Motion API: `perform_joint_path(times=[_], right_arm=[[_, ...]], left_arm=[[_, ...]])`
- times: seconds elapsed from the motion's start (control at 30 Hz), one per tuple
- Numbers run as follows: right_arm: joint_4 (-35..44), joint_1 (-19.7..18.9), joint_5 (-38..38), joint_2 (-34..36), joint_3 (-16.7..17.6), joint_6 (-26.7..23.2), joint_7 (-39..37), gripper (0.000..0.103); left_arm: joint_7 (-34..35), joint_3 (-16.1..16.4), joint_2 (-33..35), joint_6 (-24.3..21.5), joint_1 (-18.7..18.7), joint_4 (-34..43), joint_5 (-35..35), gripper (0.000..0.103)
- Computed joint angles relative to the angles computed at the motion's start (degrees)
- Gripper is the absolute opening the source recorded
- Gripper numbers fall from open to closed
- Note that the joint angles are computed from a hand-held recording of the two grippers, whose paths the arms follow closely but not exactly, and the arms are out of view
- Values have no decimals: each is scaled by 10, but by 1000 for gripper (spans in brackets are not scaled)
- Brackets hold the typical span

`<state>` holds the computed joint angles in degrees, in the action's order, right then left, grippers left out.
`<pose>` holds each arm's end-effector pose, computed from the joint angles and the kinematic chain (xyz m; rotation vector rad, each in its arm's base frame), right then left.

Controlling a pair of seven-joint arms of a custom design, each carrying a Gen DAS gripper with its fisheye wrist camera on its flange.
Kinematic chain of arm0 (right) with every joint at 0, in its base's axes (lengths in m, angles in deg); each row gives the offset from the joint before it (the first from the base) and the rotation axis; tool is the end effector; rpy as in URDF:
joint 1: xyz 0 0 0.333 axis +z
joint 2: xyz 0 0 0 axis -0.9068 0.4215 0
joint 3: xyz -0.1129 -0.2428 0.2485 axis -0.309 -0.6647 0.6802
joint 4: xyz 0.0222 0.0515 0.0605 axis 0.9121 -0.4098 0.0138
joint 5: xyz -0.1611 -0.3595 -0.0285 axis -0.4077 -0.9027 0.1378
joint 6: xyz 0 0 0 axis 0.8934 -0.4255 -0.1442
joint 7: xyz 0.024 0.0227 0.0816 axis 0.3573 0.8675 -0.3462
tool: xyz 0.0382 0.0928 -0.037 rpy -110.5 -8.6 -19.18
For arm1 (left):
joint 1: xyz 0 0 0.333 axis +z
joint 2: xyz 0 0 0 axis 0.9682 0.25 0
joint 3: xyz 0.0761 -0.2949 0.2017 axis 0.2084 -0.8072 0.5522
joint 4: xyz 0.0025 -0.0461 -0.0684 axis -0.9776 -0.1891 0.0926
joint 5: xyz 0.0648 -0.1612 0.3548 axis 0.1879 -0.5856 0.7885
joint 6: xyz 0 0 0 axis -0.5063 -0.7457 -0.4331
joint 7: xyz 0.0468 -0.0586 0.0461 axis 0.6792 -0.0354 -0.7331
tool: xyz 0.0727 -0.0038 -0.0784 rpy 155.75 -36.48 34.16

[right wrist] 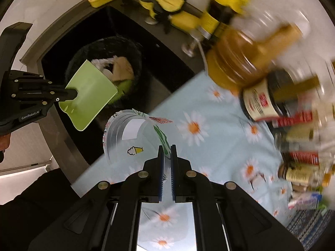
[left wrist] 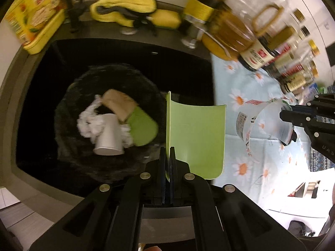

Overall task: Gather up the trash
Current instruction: 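Carry the green piece and clear cup over the trash bag with both grippers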

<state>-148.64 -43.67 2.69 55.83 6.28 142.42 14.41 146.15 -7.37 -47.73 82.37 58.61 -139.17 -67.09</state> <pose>0.5363 0.2875 0.4509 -2.7277 1.3887 -0.2030 0.5242 -0.3007 0.4278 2.0028 -2.2806 0.5531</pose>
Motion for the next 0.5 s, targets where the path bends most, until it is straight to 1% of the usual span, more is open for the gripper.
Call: perform_joint_path(times=[0.27,0.3,0.5], right_arm=[[102,26,5,88,14,-21,26,7],[110,27,6,95,15,-23,28,7],[185,40,21,155,22,-51,38,7]], left_arm=[[41,22,-16,-16,41,-23,-7,2],[41,24,-15,-26,44,-20,-1,2],[69,32,-4,-36,66,-10,-8,2]])
